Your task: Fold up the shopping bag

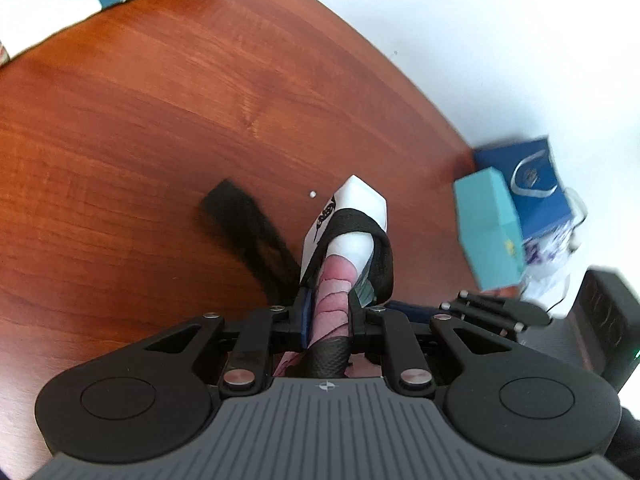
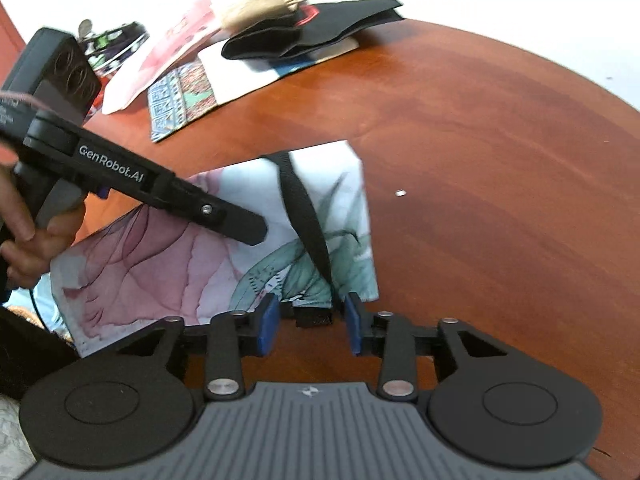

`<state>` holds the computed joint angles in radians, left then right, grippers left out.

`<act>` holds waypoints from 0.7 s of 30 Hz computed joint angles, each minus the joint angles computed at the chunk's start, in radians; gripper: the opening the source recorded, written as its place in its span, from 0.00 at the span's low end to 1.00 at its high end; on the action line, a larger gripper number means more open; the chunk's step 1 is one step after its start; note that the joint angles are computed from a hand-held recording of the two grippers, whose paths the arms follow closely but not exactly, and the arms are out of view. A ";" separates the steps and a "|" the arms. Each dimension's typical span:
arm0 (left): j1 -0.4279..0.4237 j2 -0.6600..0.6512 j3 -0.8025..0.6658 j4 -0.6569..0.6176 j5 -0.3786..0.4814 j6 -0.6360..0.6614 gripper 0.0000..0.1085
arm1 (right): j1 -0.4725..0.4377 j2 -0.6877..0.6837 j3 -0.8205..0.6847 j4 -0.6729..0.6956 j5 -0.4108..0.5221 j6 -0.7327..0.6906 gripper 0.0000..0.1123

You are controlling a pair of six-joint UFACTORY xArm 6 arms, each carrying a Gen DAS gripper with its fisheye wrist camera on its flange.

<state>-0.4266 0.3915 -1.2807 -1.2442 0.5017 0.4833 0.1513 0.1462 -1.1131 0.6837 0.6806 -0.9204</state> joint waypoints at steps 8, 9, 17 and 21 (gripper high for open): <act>0.013 0.040 -0.047 -0.165 0.011 0.010 0.17 | -0.028 -0.036 0.028 -0.009 -0.041 0.123 0.63; 0.011 0.044 -0.055 -0.166 0.011 0.015 0.17 | -0.036 -0.038 0.026 0.014 -0.033 0.129 0.64; 0.007 0.091 -0.102 -0.135 0.011 -0.034 0.23 | -0.038 -0.075 0.061 -0.020 -0.077 0.140 0.71; 0.017 0.109 -0.118 -0.114 0.033 -0.099 0.48 | -0.029 -0.076 0.057 -0.047 -0.095 0.162 0.71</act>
<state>-0.4097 0.5005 -1.3989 -1.3584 0.5346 0.3846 0.1224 0.0706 -1.0558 0.6363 0.5856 -0.7581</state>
